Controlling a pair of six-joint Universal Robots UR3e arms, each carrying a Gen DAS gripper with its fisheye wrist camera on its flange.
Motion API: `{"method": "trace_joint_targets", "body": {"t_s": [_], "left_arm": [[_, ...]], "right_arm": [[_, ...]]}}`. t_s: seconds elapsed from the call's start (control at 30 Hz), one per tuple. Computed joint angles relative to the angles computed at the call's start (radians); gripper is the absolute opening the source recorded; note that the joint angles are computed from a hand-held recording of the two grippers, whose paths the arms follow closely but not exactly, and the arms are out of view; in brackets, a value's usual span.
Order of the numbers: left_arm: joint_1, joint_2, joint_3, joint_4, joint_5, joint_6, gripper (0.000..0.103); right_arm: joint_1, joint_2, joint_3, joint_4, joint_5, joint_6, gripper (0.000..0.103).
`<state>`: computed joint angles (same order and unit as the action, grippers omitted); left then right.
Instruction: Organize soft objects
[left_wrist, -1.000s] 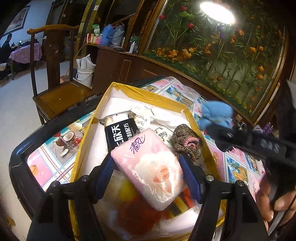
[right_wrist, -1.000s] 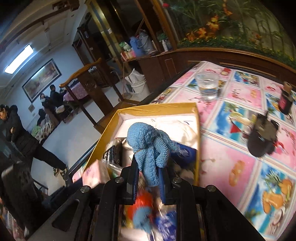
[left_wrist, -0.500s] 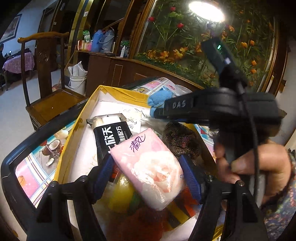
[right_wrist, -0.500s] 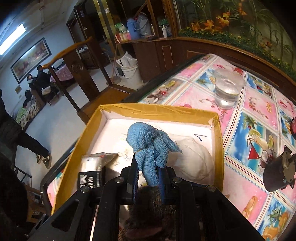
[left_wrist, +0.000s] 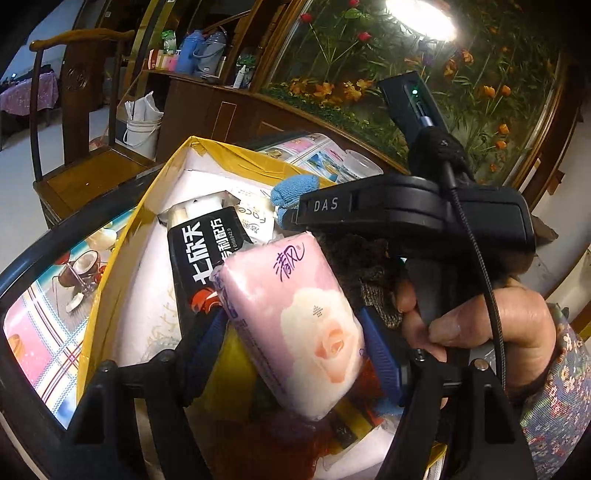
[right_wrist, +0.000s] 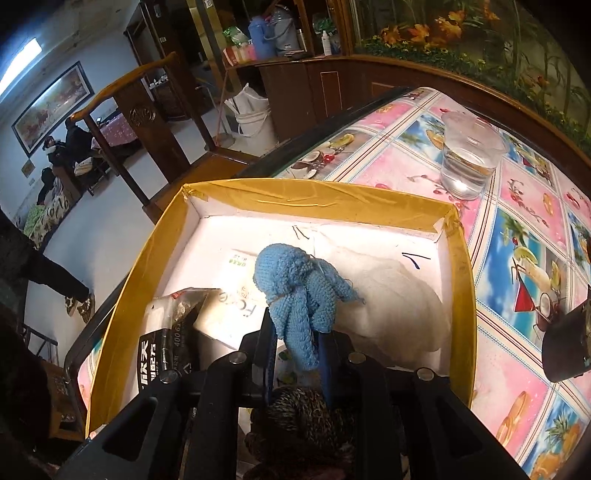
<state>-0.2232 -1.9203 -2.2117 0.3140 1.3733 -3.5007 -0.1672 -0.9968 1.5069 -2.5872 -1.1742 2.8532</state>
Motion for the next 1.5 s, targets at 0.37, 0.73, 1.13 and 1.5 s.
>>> {"method": "trace_joint_targets", "body": {"t_s": [0.37, 0.73, 1.13, 1.5], "left_arm": [[0.003, -0.002, -0.032, 0.059, -0.003, -0.014, 0.083], [-0.079, -0.011, 0.022, 0.013, 0.168, -0.039, 0.085], [-0.133, -0.005, 0.023, -0.003, 0.350, -0.121, 0.091], [-0.255, -0.021, 0.106, -0.122, 0.610, -0.179, 0.092]], "right_arm": [[-0.026, -0.146, 0.161, -0.094, 0.005, -0.038, 0.072], [-0.393, -0.591, 0.583, -0.032, 0.321, -0.249, 0.079], [-1.275, -1.016, 0.758, 1.161, 0.487, -1.408, 0.088], [-1.365, -0.777, 0.662, 1.169, 0.411, -1.403, 0.088]]}}
